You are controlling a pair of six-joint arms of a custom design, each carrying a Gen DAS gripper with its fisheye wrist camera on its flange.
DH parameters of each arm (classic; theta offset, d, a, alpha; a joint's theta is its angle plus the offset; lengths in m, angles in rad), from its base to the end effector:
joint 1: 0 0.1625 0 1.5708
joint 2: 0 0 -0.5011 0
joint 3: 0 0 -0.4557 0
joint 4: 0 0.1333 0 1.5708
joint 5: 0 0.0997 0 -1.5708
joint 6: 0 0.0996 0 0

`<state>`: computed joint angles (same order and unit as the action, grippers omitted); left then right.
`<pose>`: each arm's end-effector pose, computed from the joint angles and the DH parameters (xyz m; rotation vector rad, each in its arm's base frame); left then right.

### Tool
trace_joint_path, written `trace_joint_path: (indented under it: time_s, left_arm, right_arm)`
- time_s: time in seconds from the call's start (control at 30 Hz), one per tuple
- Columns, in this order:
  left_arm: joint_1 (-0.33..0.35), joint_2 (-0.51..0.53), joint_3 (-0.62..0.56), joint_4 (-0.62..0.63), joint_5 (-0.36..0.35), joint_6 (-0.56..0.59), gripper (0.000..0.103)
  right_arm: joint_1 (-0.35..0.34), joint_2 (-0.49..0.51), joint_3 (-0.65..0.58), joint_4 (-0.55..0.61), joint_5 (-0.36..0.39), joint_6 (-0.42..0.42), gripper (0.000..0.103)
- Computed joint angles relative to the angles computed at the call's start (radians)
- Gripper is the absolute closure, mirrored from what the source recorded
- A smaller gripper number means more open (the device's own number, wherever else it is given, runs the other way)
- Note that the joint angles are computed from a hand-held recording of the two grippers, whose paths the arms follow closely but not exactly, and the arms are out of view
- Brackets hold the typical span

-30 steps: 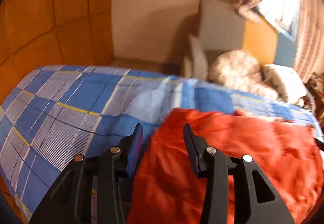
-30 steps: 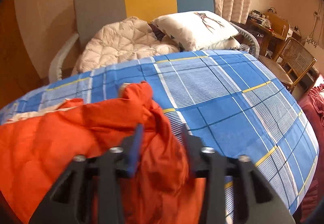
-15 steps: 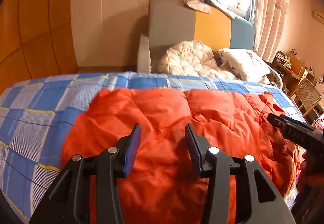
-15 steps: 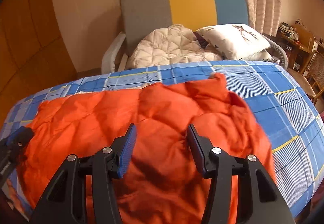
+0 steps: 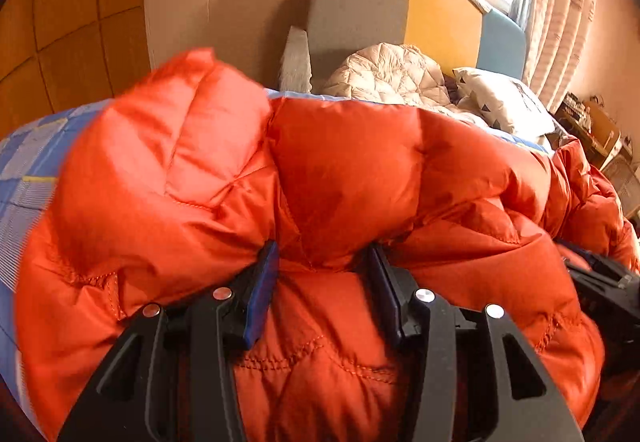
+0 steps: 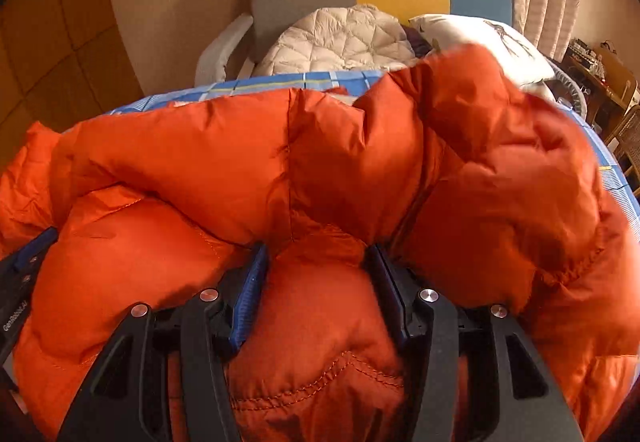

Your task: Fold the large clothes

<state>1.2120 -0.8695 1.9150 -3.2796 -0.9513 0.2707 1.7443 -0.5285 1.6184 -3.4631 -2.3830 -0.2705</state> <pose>-0.0599 -0.7041 0.1486 0.4959 2.3852 -0.8672 0.1917 -0.7401 0.0352 0.0912 -2.1927 0.8698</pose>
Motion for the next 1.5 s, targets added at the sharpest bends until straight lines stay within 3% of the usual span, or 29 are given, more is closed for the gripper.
trace_joint_path:
  time_s: [0.23,0.3,0.4,0.47,0.57,0.8,0.93,1.07,1.2,1.4,1.5]
  left_arm:
    - [-0.017,-0.02,0.015,0.041,0.038,-0.011,0.058]
    - [-0.032,-0.036,0.037,0.002,0.036,0.012,0.053]
    - [-0.045,-0.074,0.08,-0.061,0.037,0.0,0.05]
    - [-0.047,-0.099,0.103,-0.086,0.032,-0.012,0.05]
    - [-0.053,-0.113,0.13,-0.131,0.08,0.017,0.05]
    - [-0.007,-0.106,0.128,-0.103,0.068,0.061,0.05]
    - [-0.001,-0.119,0.127,-0.076,0.045,0.019,0.05]
    - [-0.008,-0.154,0.162,-0.099,0.016,0.0,0.04]
    - [-0.016,-0.186,0.212,-0.166,0.024,-0.018,0.039]
    - [0.002,-0.232,0.272,-0.25,0.069,-0.062,0.033]
    - [0.03,-0.261,0.291,-0.226,0.085,-0.108,0.032]
  right_arm:
    - [-0.003,-0.008,0.013,0.017,0.004,0.018,0.051]
    - [0.012,-0.029,0.026,0.04,0.006,0.052,0.044]
    - [0.046,-0.031,0.041,-0.059,0.049,0.016,0.039]
    - [0.06,-0.025,0.035,-0.058,0.09,0.012,0.039]
    - [0.075,0.004,0.009,-0.035,0.123,-0.007,0.039]
    - [0.063,0.089,-0.073,0.062,0.044,-0.006,0.039]
    - [0.06,0.102,-0.087,0.075,0.027,-0.007,0.039]
    - [0.057,0.038,-0.014,0.077,0.101,0.064,0.032]
    - [0.059,-0.038,0.122,-0.06,0.172,0.092,0.03]
    - [0.05,-0.116,0.308,-0.204,0.181,0.145,0.03]
    - [0.048,-0.137,0.391,-0.277,0.168,0.176,0.03]
